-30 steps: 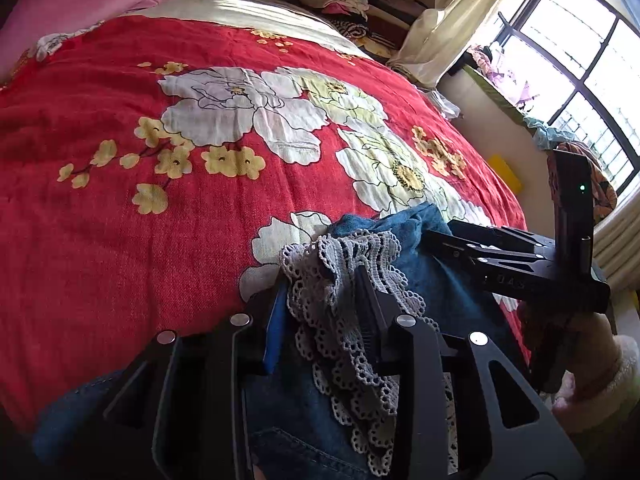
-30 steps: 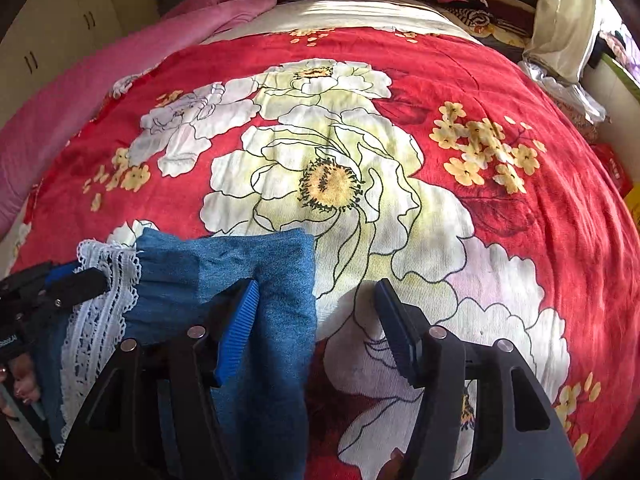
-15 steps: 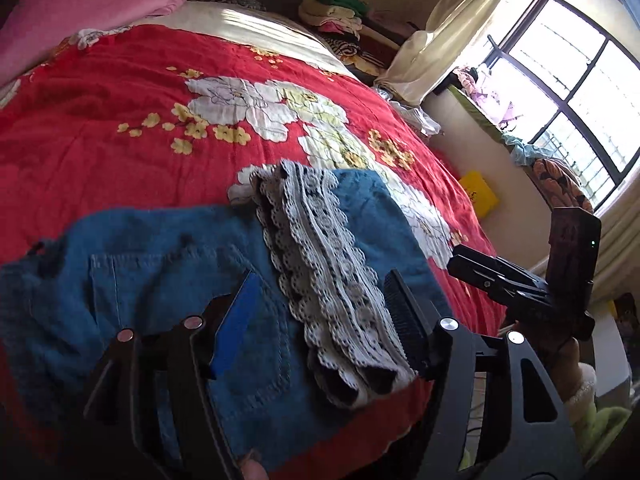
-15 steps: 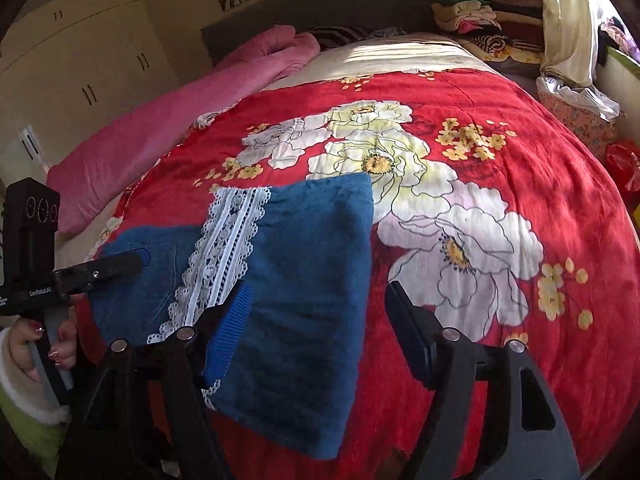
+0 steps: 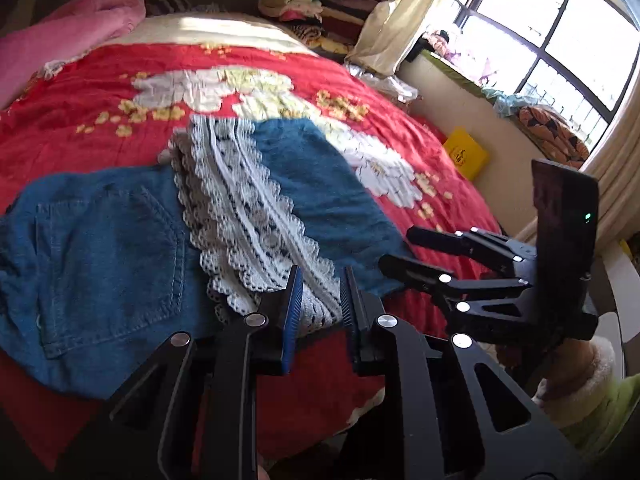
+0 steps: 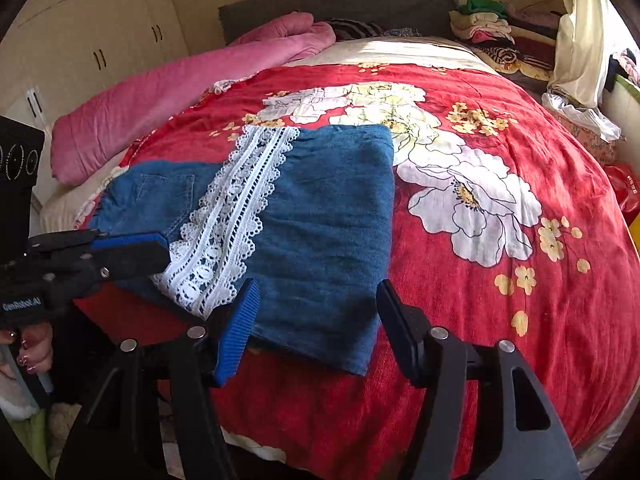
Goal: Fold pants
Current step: 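Release the lace leg with the right gripper and smooth the folded pants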
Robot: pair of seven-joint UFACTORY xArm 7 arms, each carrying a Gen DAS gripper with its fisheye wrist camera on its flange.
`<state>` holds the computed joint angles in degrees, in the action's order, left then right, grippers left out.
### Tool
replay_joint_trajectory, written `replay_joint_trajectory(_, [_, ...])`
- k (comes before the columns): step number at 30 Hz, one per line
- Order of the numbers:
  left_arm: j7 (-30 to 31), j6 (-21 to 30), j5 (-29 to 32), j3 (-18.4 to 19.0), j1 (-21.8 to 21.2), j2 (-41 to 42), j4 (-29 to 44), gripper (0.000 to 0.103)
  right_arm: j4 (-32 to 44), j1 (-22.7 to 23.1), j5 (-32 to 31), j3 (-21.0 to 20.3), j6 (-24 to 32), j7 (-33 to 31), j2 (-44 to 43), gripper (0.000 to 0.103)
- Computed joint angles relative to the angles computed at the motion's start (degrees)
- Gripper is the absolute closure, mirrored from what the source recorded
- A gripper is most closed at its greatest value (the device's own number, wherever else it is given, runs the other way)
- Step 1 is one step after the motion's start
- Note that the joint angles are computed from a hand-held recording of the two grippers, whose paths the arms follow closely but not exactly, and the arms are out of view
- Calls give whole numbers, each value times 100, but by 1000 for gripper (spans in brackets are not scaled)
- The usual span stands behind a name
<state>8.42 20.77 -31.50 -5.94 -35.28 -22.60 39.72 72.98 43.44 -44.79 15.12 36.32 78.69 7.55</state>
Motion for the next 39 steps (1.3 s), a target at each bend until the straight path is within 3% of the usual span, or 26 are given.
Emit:
replay_joint_trajectory(3, [-147, 271, 222, -53, 184, 121, -110, 91, 43, 58, 92, 24, 407, -133, 79, 44])
replay_joint_trajectory(5, [158, 354, -257, 230, 8, 113, -185, 91, 46, 82, 193, 28, 659, -206, 129, 44])
replay_joint_trajectory(8, [385, 366, -571, 296, 27, 102, -237, 91, -188, 37, 134, -21, 360, -15, 64, 44])
replay_joint_trajectory(13, [433, 236, -540, 104, 168, 147, -279, 91, -151, 70, 3, -40, 422, 69, 173, 43])
replay_joint_trajectory(21, [507, 193, -647, 109, 158, 116, -317, 90, -172, 104, -142, -65, 423, 218, 177, 42])
replay_joint_trajectory(25, [339, 328, -494, 60, 244, -30, -305, 89, -423, -8, 40, -60, 8, 511, -98, 33])
replay_joint_trajectory(27, [124, 367, -281, -40, 330, -151, -320, 82, -534, -70, 46, -21, -85, 703, -232, 32])
replay_joint_trajectory(29, [-25, 390, -75, -98, 370, -268, -336, 62, -569, -99, -25, 46, 38, 807, -335, 31])
replay_joint_trajectory(30, [-213, 378, 152, -209, 473, -337, -355, 59, -593, -120, -59, 77, 74, 871, -384, 31])
replay_joint_trajectory(39, [-903, 402, 949, -204, 618, -750, -441, 55, -540, -275, -339, 354, 402, 1138, -675, 24])
